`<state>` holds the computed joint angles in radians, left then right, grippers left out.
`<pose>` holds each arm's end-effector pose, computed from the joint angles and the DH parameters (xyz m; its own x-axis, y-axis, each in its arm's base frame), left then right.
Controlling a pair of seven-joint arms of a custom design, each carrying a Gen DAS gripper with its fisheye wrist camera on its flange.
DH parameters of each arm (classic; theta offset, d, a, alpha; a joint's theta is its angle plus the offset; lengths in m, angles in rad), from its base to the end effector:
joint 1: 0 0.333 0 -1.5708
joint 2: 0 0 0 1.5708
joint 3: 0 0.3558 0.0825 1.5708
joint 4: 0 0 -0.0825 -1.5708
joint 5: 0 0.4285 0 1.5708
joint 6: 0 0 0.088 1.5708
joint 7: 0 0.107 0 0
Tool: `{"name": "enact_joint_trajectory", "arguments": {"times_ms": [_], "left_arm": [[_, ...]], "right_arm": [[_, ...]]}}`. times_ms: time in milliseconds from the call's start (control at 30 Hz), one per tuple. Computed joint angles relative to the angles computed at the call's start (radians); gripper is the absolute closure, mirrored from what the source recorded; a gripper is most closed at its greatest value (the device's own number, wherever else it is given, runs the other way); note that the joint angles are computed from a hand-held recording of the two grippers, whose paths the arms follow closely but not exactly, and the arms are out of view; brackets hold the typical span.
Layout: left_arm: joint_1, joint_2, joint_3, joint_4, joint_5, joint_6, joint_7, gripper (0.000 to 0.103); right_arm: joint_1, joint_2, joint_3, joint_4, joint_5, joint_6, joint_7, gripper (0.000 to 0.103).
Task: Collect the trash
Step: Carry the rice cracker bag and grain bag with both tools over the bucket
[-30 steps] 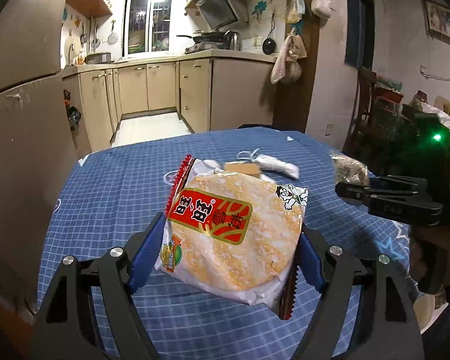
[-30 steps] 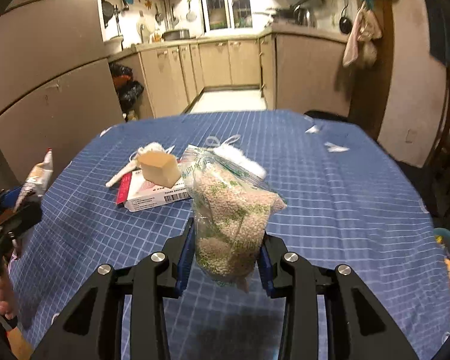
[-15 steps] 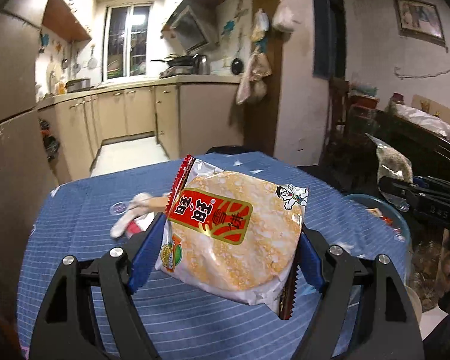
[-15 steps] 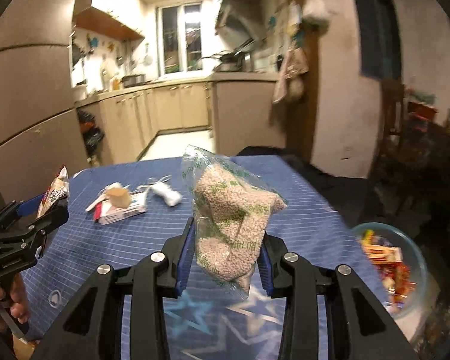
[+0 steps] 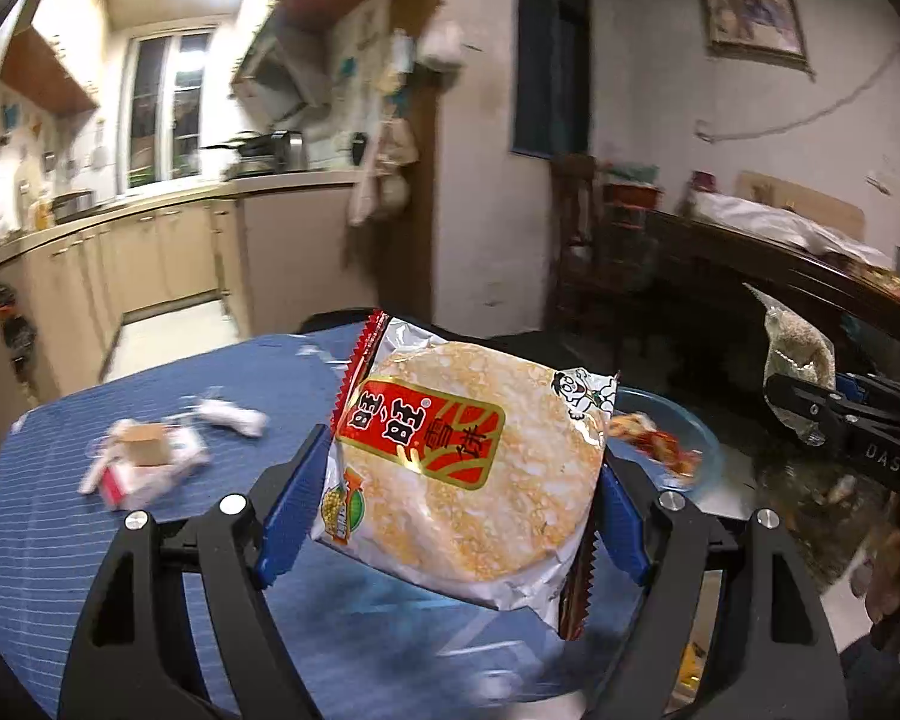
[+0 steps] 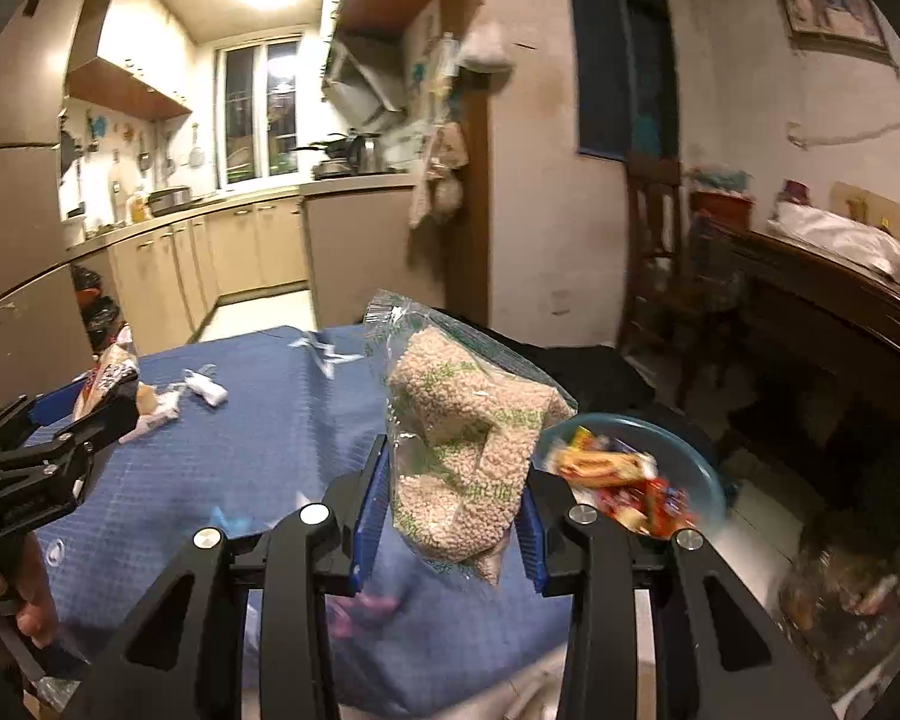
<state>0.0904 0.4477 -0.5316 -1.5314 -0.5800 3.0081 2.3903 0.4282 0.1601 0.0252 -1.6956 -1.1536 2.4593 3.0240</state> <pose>0.7500 -0.2143 0.5613 -0.5388 -0.8418 0.0330 -0.3703 0.2015 -0.9068 0.6345 0.3086 0.5913 -0.2629 -0.9645 -0.0238 -0.4438 0.1429 -0.8847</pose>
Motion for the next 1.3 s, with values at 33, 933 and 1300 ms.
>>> {"name": "enact_joint_trajectory", "arguments": {"times_ms": [33, 933, 1300], "left_arm": [[-0.006, -0.001, -0.009, -0.005, 0.002, -0.007, 0.004, 0.027], [-0.346, 0.13, 0.106, 0.031, 0.202, -0.245, -0.131, 0.027], [-0.442, 0.251, 0.179, 0.119, 0.374, -0.359, -0.302, 0.027]], "right_arm": [[0.0, -0.022, -0.002, -0.032, -0.002, -0.007, 0.013, 0.064], [-0.299, -0.311, 0.043, -0.661, 0.259, 0.144, 0.056, 0.064], [-0.329, -0.187, -0.009, -0.759, 0.48, 0.331, -0.087, 0.064]]}}
